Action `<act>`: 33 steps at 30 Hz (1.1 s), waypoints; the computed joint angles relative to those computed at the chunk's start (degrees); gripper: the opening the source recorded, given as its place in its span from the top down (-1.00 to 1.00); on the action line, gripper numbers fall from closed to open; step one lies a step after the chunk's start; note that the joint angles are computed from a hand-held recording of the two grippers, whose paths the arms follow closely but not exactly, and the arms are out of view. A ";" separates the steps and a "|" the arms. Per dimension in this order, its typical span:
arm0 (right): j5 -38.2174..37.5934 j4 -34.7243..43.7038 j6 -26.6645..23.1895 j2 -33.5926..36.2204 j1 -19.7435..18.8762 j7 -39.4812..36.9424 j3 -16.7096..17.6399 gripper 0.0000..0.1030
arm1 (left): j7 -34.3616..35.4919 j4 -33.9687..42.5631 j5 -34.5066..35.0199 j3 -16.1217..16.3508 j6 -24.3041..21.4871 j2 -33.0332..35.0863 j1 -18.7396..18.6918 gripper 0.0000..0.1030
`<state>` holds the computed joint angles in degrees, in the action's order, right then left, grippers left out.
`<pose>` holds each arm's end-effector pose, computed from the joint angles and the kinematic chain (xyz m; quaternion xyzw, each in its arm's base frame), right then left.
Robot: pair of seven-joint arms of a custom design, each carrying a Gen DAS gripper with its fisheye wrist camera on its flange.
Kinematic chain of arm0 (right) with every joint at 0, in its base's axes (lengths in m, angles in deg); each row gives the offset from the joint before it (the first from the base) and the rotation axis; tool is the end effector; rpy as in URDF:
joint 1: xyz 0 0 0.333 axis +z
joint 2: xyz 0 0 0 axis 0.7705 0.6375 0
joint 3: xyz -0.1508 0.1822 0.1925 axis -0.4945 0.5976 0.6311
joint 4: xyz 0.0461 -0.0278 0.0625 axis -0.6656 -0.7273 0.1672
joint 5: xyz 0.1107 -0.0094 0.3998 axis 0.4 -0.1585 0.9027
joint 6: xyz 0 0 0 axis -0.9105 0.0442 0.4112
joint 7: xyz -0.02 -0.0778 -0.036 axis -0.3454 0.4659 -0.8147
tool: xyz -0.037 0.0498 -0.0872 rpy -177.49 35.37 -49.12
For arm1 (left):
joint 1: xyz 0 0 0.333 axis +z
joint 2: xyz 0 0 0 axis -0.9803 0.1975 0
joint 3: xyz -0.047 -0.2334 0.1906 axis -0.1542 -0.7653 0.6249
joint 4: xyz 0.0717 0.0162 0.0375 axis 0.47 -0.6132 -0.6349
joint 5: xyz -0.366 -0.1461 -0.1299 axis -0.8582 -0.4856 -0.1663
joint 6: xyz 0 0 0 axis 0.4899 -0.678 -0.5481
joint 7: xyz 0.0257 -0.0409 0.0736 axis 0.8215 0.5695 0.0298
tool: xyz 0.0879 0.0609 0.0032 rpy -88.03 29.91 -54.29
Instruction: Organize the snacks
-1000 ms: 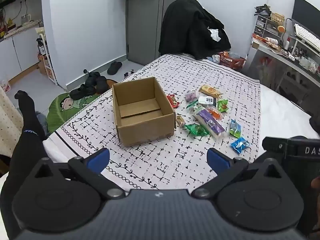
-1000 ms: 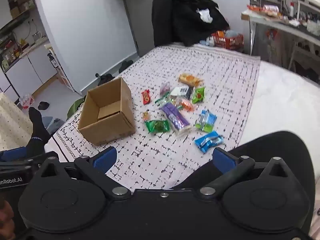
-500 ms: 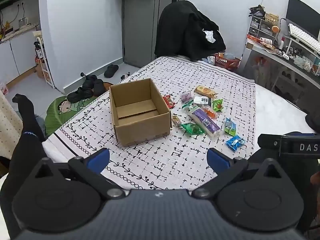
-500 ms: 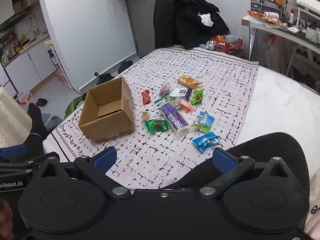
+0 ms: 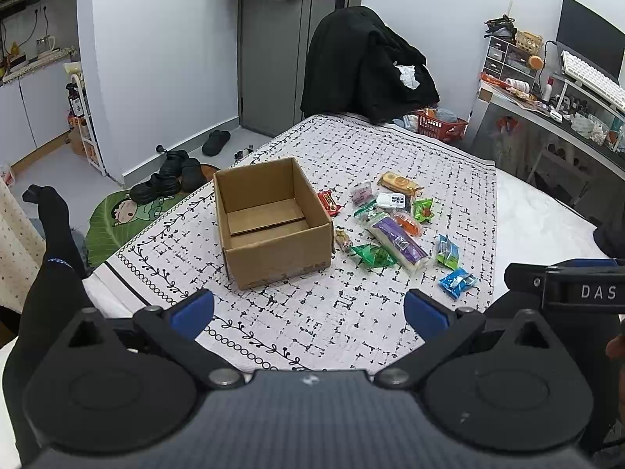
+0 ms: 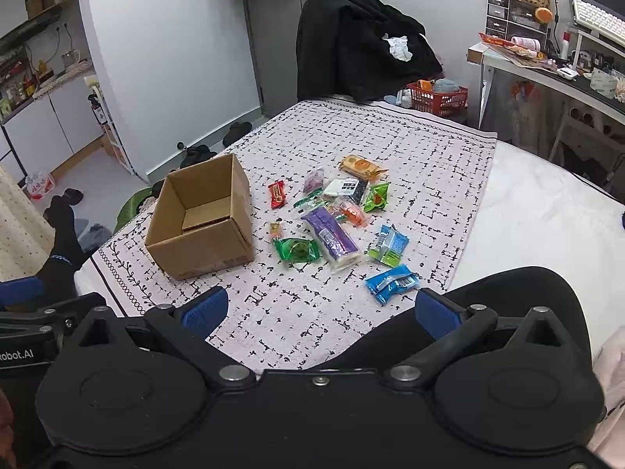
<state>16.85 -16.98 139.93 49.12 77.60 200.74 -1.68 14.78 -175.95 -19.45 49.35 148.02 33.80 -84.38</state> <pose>0.4951 0.3572 0.6923 -0.5642 0.7310 -0.2538 0.2880 0.5237 -0.1093 0.7067 -0.5469 0.7336 -0.3408 0.2158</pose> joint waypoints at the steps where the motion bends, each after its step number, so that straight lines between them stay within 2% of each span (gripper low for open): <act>1: 0.04 -0.16 0.14 -0.08 0.02 0.01 0.00 -1.00 | 0.04 0.06 0.00 0.02 -0.05 0.04 -0.01 -1.00; 33: -0.98 0.63 -1.50 0.49 0.66 -0.01 -0.07 -1.00 | 0.35 -0.24 -0.53 0.14 -0.27 -0.16 -0.04 -1.00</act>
<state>15.86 -16.36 138.43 49.61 78.26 200.73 -1.75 15.13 -176.19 -19.99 49.50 147.75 33.64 -84.42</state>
